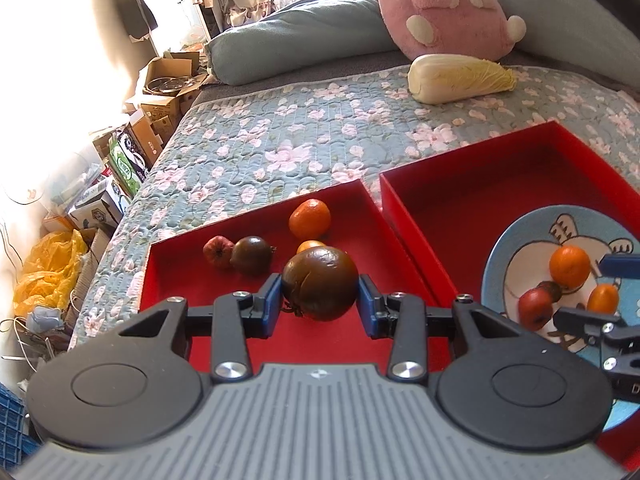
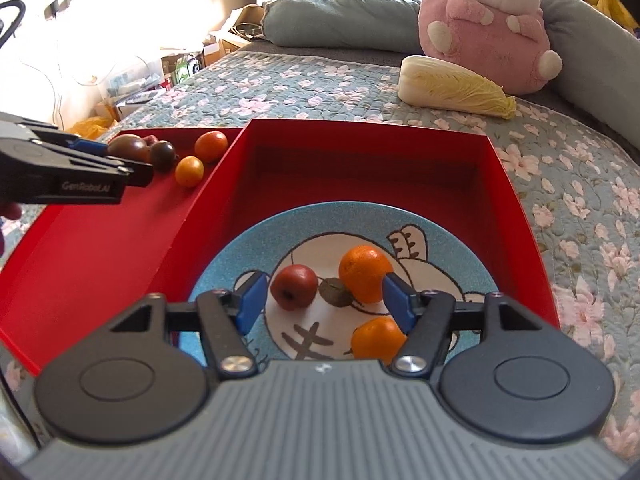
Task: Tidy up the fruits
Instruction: 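Place the tangerine on the blue plate and open the right gripper, then lower the dark plum onto the blue plate and open the left gripper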
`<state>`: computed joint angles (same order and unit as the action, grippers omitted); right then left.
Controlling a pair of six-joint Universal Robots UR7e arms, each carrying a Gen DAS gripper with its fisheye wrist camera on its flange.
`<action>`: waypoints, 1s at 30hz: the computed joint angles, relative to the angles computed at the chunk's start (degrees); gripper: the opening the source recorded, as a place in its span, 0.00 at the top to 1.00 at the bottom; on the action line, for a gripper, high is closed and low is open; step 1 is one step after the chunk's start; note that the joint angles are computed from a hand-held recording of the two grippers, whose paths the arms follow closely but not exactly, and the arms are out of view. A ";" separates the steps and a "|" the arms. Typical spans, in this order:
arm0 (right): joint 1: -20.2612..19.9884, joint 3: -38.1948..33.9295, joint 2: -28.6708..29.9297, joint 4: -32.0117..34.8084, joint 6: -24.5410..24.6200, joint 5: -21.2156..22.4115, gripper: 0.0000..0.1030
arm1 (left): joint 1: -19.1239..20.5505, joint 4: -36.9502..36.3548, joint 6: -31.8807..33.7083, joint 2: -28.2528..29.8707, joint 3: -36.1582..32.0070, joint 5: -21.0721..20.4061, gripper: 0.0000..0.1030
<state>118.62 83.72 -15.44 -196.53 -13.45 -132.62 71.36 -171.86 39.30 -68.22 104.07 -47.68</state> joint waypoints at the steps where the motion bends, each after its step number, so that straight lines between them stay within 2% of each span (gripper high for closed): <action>1: -0.03 0.50 -0.29 -0.30 0.31 0.28 0.36 | -0.08 0.25 -0.57 -0.20 0.13 -0.56 0.56; 6: -0.08 2.75 -1.45 -2.84 1.23 1.57 0.36 | -0.64 -1.34 -1.97 -1.09 1.29 -3.93 0.56; 9: 0.00 3.68 -1.89 -4.26 1.19 2.07 0.36 | -0.72 -5.15 -3.03 -1.99 2.11 -8.99 0.56; 11: 0.06 4.48 -2.25 -5.77 1.12 2.60 0.36 | -0.89 -5.80 -4.23 -2.89 2.68 -12.42 0.56; 13: 0.11 5.33 -2.60 -7.79 0.76 2.66 0.36 | -1.30 -4.12 -5.59 -3.69 3.51 -14.16 0.56; 18: 0.21 6.91 -2.91 -11.99 -0.64 -0.88 0.36 | -2.49 1.28 -6.51 -4.14 6.99 -15.01 0.56; 22: -0.34 8.68 -3.62 -12.58 1.07 -3.42 0.36 | -2.72 6.13 -7.33 -4.18 8.88 -16.70 0.56; 30: -0.59 10.80 -4.69 -15.42 2.94 -4.07 0.36 | -2.73 7.83 -3.07 -3.02 10.46 -14.92 0.56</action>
<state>118.03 94.52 -20.13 -211.94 -10.51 -136.69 68.63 -164.03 36.23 -71.23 114.54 -62.59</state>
